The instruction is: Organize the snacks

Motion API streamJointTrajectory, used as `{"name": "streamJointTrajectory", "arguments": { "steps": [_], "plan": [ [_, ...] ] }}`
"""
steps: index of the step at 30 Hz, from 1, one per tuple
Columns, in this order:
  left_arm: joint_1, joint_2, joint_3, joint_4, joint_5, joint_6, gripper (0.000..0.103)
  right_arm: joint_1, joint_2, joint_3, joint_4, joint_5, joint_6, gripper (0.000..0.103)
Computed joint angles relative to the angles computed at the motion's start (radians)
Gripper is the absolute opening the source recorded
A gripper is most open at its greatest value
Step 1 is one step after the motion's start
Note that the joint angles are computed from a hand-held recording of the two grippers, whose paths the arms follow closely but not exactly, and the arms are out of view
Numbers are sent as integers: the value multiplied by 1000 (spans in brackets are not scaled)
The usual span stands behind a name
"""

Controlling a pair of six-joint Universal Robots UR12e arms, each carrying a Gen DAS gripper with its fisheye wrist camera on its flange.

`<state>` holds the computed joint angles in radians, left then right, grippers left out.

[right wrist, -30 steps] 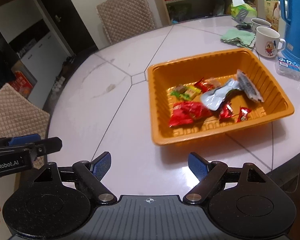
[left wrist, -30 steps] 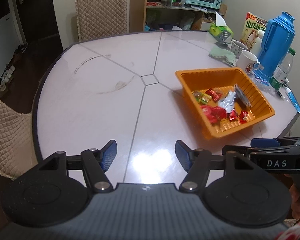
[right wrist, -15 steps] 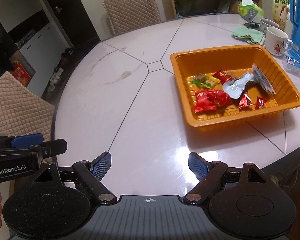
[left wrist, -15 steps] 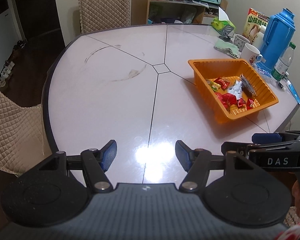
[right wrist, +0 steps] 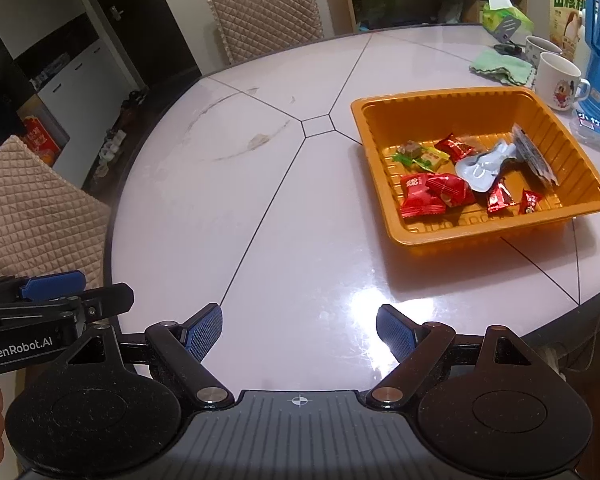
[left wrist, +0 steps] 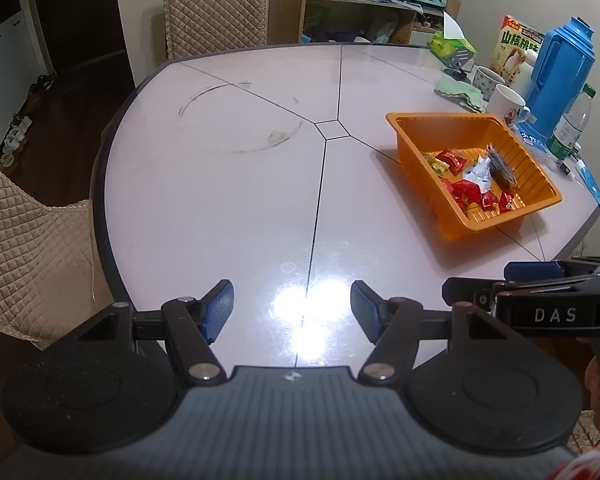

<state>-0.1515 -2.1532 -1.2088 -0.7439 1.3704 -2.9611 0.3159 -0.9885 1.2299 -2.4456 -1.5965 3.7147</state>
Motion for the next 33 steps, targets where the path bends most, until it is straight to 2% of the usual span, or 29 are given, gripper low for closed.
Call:
{"name": "streamJointTrajectory", "arguments": {
  "steps": [33],
  "plan": [
    [0, -7, 8, 2, 3, -6, 62, 1, 10, -15, 4, 5, -6, 84]
  ]
}}
